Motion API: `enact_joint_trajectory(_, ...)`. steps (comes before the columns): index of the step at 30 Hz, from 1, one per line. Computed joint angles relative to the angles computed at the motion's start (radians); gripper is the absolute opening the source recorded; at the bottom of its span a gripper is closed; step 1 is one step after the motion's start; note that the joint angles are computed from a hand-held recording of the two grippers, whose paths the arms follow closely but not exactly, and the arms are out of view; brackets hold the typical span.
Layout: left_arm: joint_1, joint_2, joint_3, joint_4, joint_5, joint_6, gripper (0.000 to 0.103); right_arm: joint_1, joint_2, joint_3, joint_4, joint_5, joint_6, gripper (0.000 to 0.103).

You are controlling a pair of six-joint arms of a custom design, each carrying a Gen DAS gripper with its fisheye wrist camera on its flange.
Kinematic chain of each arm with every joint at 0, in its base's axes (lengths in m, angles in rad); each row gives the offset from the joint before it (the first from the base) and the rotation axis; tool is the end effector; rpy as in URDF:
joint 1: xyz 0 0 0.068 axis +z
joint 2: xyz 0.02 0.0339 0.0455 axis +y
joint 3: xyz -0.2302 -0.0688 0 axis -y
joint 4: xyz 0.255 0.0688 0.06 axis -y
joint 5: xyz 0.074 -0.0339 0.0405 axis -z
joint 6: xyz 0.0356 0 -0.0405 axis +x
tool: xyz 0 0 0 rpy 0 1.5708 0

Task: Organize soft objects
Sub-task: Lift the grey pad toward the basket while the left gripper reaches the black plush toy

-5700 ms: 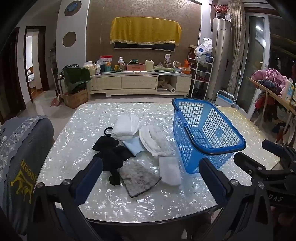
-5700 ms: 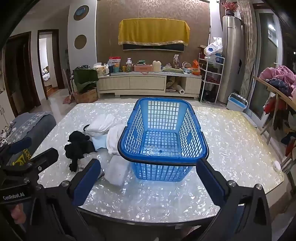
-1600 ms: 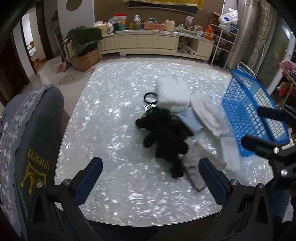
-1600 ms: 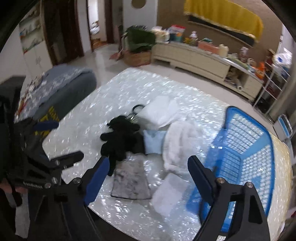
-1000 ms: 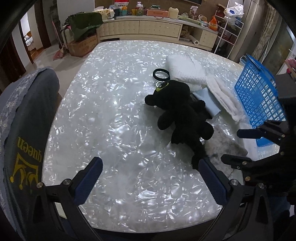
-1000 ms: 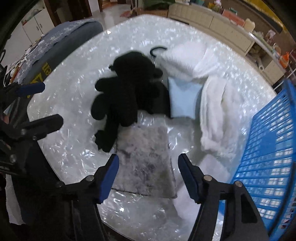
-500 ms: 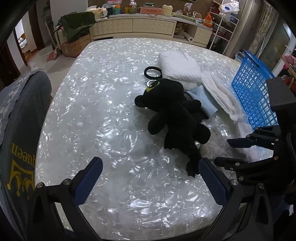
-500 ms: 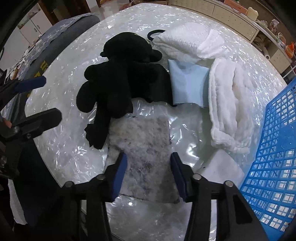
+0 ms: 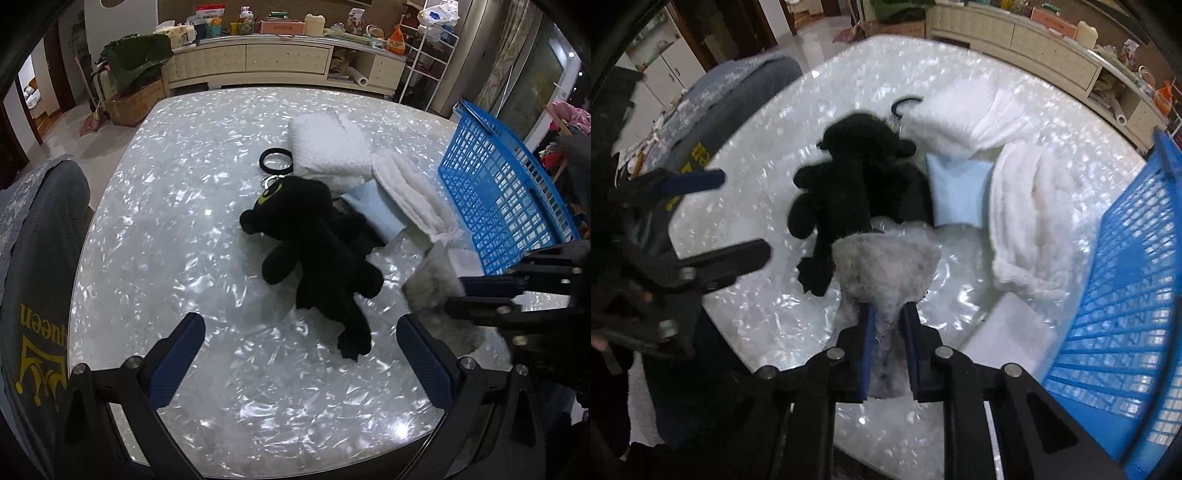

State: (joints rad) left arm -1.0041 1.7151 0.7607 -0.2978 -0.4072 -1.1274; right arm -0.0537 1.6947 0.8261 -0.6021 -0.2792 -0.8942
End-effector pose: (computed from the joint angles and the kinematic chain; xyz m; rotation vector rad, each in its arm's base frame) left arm 0.1638 -0.2311 0.0666 -0.2494 2.6225 -0.1072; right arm 0.2699 -0.0047 0.0783 -1.2063 2.6493 0.2974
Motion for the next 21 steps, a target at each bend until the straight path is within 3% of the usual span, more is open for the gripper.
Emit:
enact_joint_trajectory(4, 0.027, 0.025, 0.053, -0.038, 0.012, 0.018, 0.103, -0.057, -0.077, 0.042, -0.105, -0.04, -0.056, 0.014)
enact_joint_trajectory(10, 0.082, 0.085, 0.111, -0.055, 0.057, 0.015, 0.103, -0.074, -0.117, 0.101, -0.164, -0.063, -0.066, 0.015)
enact_joint_trajectory(21, 0.188, 0.234, 0.198, 0.008, 0.123, 0.082, 0.103, -0.195, -0.097, 0.282, -0.331, -0.12, -0.162, 0.015)
